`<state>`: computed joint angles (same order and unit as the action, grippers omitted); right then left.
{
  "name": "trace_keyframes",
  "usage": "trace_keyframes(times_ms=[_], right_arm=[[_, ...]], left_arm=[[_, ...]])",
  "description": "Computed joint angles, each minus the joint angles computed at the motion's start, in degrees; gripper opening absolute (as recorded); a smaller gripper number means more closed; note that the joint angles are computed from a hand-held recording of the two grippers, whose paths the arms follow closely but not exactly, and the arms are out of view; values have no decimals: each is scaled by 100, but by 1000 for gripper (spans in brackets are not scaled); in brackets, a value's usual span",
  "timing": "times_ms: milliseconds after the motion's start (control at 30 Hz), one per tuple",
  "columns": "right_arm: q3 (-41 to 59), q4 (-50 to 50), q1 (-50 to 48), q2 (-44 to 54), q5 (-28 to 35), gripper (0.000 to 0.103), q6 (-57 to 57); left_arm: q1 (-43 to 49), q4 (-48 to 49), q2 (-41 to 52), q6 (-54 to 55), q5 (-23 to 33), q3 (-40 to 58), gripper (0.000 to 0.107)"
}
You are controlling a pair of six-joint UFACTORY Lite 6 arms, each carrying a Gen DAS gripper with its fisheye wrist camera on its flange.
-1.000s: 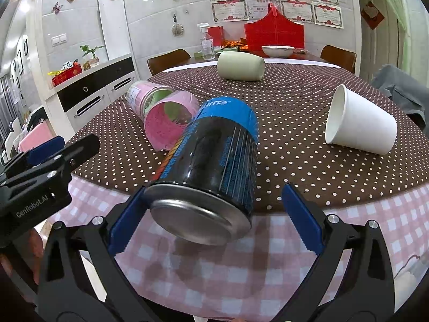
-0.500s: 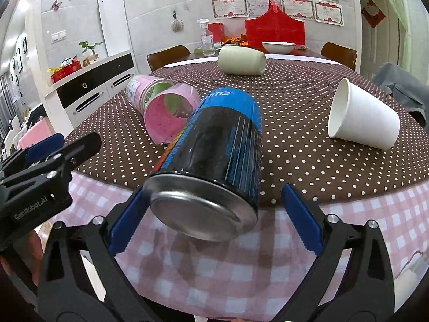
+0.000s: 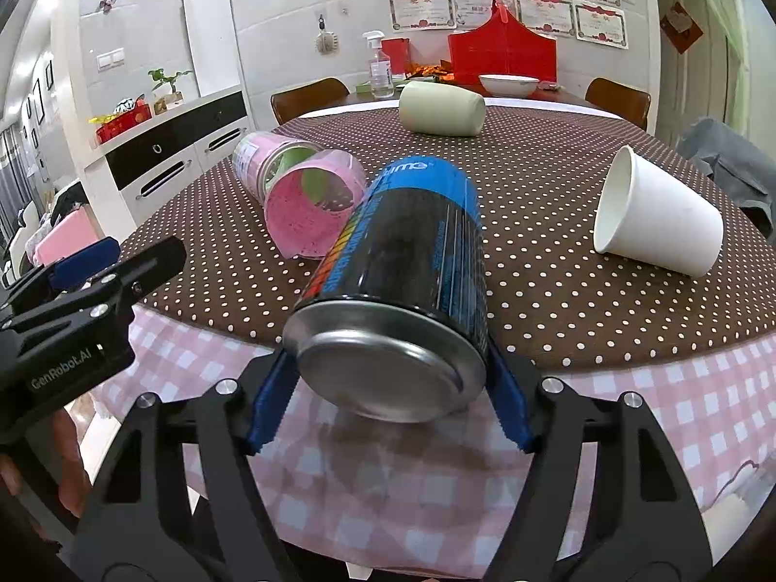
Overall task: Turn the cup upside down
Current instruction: 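Lift the can with the right gripper and rotate it upright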
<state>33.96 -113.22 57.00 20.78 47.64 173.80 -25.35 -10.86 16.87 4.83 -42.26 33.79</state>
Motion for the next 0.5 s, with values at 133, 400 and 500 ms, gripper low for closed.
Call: trace_keyframes(times_ms=[133,400,500], right_arm=[[-170,40,-1,-219,17,70,-16],[-494,273,49,-731,93,70,-216],[-610,371,81,-902,184,70,-284]], left_arm=[[-6,26,-12,-24,-1,-2,80],[-121,-62,-81,16,30,-17,80],[-149,-73,-107,20,39,-29,80]])
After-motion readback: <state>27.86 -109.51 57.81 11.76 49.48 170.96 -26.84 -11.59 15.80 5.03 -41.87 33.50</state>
